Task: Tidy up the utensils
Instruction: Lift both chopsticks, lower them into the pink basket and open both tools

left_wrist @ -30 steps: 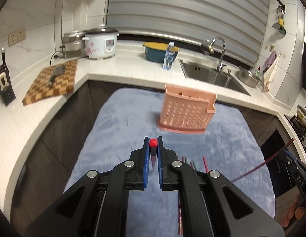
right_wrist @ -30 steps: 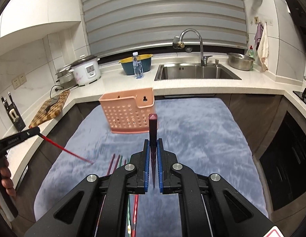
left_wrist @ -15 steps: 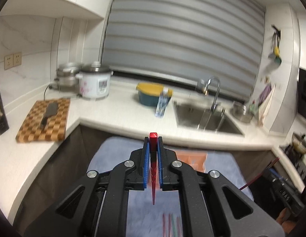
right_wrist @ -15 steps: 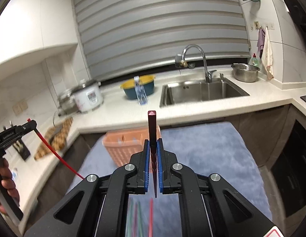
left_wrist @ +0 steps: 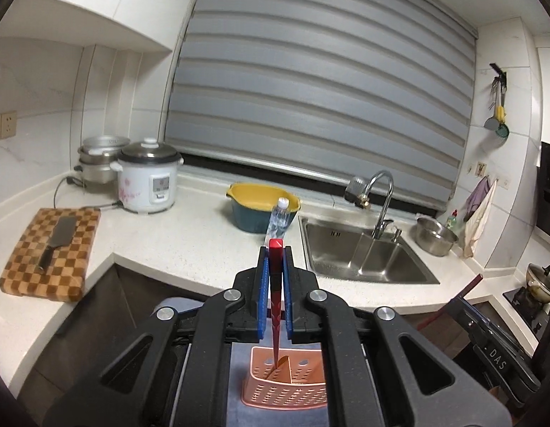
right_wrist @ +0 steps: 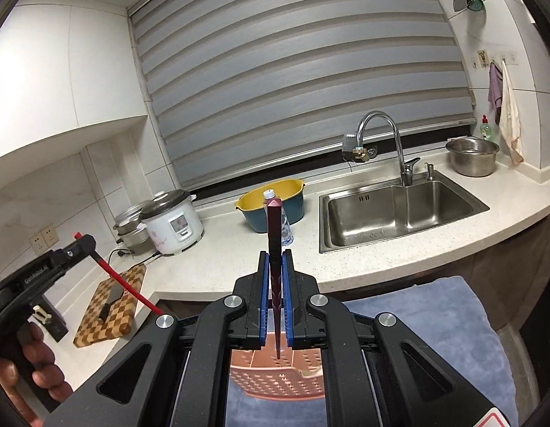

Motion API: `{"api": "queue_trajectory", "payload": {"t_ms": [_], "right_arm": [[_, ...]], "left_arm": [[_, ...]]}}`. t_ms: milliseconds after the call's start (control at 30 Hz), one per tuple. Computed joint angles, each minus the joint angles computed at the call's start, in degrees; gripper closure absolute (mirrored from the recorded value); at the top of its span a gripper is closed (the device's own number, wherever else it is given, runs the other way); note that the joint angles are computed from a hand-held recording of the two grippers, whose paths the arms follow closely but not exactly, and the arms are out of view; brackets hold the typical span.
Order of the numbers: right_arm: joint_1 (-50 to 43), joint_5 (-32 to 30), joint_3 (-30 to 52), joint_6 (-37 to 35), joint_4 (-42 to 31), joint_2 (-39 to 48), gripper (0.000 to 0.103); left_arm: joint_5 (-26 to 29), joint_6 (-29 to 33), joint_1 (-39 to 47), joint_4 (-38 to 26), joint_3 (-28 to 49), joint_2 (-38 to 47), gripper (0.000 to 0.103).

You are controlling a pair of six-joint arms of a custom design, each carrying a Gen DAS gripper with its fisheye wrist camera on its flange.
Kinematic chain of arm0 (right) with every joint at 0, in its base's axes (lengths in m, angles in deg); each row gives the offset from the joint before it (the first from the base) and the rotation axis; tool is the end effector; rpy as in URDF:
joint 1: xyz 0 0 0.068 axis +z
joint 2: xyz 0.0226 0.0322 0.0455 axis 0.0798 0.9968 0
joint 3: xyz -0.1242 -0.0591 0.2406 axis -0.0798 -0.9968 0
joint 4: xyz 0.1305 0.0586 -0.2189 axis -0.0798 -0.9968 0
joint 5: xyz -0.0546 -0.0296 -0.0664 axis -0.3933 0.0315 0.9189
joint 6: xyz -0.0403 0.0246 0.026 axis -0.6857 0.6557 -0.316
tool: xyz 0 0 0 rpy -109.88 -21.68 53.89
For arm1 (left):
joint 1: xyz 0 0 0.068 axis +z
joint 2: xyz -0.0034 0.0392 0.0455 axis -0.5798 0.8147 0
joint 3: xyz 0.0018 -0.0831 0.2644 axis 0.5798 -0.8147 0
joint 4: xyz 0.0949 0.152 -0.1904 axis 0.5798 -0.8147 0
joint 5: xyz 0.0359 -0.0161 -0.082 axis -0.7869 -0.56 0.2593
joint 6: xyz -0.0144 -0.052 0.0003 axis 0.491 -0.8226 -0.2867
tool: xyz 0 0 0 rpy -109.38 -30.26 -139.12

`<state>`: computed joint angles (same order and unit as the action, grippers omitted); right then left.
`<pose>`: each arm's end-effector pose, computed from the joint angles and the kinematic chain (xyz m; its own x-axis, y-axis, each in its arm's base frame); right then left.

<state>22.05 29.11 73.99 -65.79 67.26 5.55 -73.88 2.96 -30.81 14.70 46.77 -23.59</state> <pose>0.2621 0.0876 0.3614 -0.4428 0.1421 -0.8853 -0.3081 0.9031 0.2990 0.2086 0.0176 0.3915 -0.3091 -0.2519 -0.9171 -0.1738 0.9630 -0.2059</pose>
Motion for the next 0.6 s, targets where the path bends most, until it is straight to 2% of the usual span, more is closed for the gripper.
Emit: {"api": "queue_trajectory", "payload": {"t_ms": [400, 433, 500, 567, 600], "right_arm": [[0.56, 0.25, -2.53, -1.52, 1.57, 6.24, 0.096], [0.43, 0.48, -3.00, -1.29, 2.04, 5.80, 0.092], [0.11, 1.27, -3.75, -1.44, 2.24, 4.45, 0.083], [-0.12, 1.85, -4.52, -1.53, 2.30, 2.64, 0.071], [-0.33, 1.78, -4.74, -1.60, 2.06, 1.86, 0.070]], "left_arm": [[1.10, -0.06, 1.63, 2.51, -6.00, 3.74, 0.096], [0.99, -0.24, 1.93, 2.85, -6.59, 3.50, 0.093], [0.90, -0.30, 2.39, 2.78, -7.39, 2.55, 0.080], [-0.40, -0.34, 2.38, 2.52, -8.00, 1.26, 0.062], [-0.89, -0.35, 2.24, 2.26, -8.08, 0.80, 0.059]]}}
